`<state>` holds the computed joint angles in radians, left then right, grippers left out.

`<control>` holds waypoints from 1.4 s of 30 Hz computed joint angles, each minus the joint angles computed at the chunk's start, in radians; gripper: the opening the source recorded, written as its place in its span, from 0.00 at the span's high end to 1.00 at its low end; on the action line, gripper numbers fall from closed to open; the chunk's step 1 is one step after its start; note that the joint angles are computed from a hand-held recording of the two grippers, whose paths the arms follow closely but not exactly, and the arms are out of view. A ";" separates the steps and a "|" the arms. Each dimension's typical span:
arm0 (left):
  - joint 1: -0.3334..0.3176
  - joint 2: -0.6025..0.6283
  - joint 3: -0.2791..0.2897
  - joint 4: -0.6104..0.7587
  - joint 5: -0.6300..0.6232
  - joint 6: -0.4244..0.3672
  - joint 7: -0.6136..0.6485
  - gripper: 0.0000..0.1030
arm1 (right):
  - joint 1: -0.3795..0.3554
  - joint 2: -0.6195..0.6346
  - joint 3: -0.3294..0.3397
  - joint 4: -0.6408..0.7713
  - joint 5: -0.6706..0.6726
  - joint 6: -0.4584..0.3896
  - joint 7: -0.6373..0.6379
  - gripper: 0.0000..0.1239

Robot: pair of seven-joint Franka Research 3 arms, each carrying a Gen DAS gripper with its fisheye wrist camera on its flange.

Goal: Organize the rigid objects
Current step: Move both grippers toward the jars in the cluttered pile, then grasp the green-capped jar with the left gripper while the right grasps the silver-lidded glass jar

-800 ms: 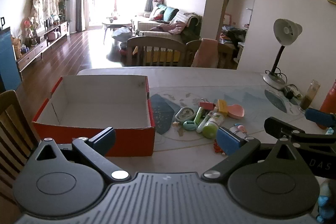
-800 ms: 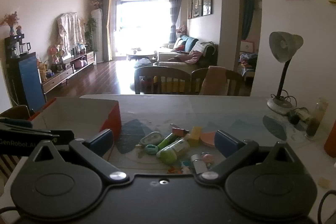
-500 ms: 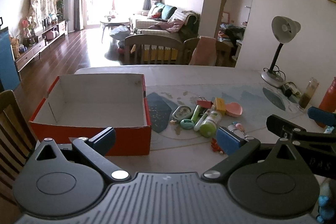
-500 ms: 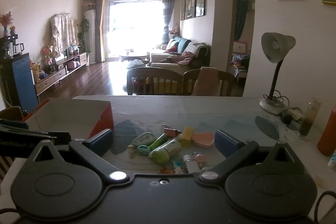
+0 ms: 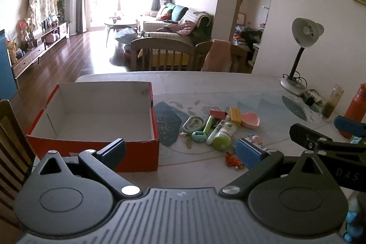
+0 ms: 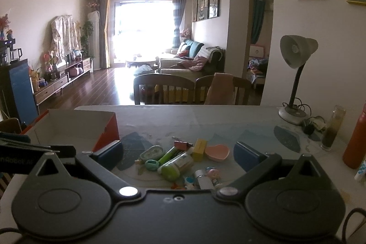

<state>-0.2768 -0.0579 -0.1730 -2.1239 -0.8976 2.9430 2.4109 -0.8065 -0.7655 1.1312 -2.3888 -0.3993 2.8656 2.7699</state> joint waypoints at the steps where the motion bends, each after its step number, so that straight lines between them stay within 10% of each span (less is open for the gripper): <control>1: 0.001 0.001 0.001 0.002 0.000 -0.006 -0.001 0.00 | 0.003 0.007 -0.003 0.000 0.000 0.000 -0.004 0.17; 17: 0.041 0.125 -0.069 0.112 0.216 -0.086 -0.246 0.00 | 0.053 0.156 -0.121 -0.058 -0.112 0.051 -0.021 0.18; 32: -0.053 0.407 -0.050 0.379 0.833 -0.061 -0.821 0.00 | -0.044 0.469 -0.197 -0.046 -0.363 0.209 -0.105 0.34; 42: -0.075 0.581 -0.070 0.585 1.063 -0.174 -0.982 0.01 | 0.168 0.673 -0.444 -0.011 -0.343 0.227 -0.303 0.44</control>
<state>-0.3515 0.5231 -0.2432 -1.5384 0.1652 2.7691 1.4291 -0.6386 -0.0928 0.6872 -2.3999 -0.7420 3.0927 2.4667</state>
